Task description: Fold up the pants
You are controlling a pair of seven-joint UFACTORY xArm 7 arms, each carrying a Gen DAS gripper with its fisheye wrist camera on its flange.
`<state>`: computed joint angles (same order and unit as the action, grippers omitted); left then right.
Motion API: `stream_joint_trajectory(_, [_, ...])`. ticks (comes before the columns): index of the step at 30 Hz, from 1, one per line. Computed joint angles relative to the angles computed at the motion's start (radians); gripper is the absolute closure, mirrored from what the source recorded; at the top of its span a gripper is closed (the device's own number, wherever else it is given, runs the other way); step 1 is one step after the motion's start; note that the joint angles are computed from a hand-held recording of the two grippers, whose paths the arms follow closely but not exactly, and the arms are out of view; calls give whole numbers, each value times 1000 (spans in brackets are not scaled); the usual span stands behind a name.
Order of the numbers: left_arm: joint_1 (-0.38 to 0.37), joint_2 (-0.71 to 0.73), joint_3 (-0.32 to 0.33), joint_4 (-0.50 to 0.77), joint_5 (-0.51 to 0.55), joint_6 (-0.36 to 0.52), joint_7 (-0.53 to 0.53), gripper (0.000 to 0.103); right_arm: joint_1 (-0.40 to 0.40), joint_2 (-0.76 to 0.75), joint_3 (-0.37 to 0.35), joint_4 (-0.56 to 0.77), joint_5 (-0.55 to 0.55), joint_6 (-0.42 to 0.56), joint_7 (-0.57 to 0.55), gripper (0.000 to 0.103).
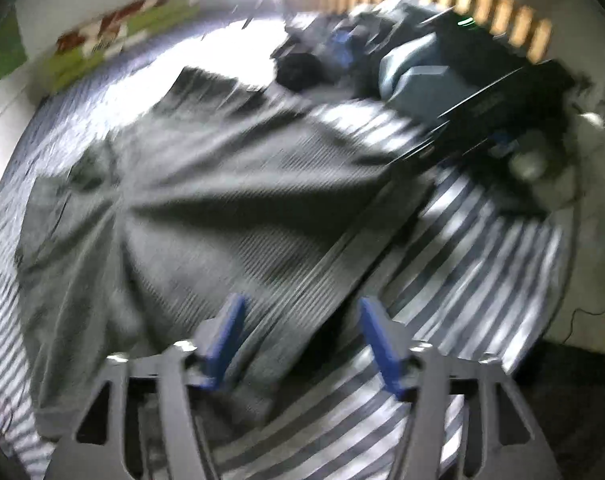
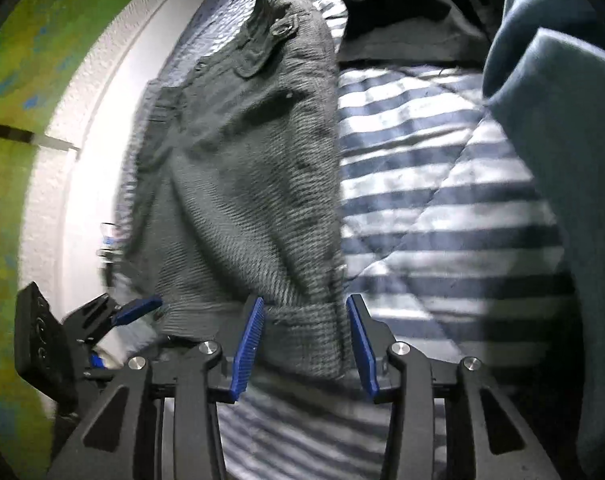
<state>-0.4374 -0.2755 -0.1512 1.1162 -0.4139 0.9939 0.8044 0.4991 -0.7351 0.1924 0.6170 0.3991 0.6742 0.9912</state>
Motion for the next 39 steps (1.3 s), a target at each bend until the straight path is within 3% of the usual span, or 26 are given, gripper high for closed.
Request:
stream_joint_trajectory(1, [-16, -5, -7, -9, -24, -12, 17, 34, -7, 5, 5, 10, -11, 3, 3, 67])
stream_joint_trajectory(2, [-32, -4, -19, -18, -38, -29, 29, 32, -15, 6, 11, 19, -22, 12, 10, 78])
stream_joint_trajectory(4, [-57, -8, -40, -46, -51, -74, 37, 31, -22, 13, 16, 31, -28, 10, 22, 85])
stream_joint_trajectory(11, [-130, 22, -76, -103, -112, -305, -3, 31, 8, 28, -2, 42, 26, -92, 41, 86])
stream_joint_trajectory(13, [-138, 53, -70, -89, -129, -347, -35, 44, 25, 37, -19, 51, 40, -113, 24, 86])
stream_joint_trajectory(14, [-137, 72, -64, -72, -133, -341, -54, 74, 29, 44, -24, 60, 43, -113, 16, 86])
stream_joint_trajectory(17, [-123, 100, -28, -32, -214, -294, -52, 94, 42, 67, -49, 94, 46, -95, -32, 83])
stream_joint_trajectory(21, [-85, 86, -3, -16, -256, -271, -35, 95, 27, 82, -68, 129, 42, -104, -112, 74])
stream_joint_trajectory(23, [-67, 74, 9, -15, -278, -266, -27, 95, -58, 93, -37, 166, -39, -82, -92, 66])
stream_joint_trajectory(25, [-48, 65, 25, -11, -299, -249, -26, 95, -121, 130, -32, 206, -100, -61, -85, 65])
stream_joint_trajectory(32, [-9, 37, 44, -27, -330, -224, 7, 95, -223, 453, -74, 425, -154, -66, -99, 59])
stream_joint_trajectory(35, [-1, 29, 54, -33, -346, -228, 20, 95, -255, 556, -65, 525, -218, 7, -69, 62])
stream_joint_trajectory(36, [4, 29, 65, -28, -364, -217, 16, 95, -256, 580, -63, 546, -220, 2, -69, 67])
stream_joint_trajectory(37, [10, 23, 74, -29, -380, -212, 16, 95, -250, 605, -62, 570, -209, -3, -79, 83])
stream_joint_trajectory(39, [30, 7, 95, -34, -415, -214, 6, 95, -244, 629, -55, 610, -218, -16, -92, 84])
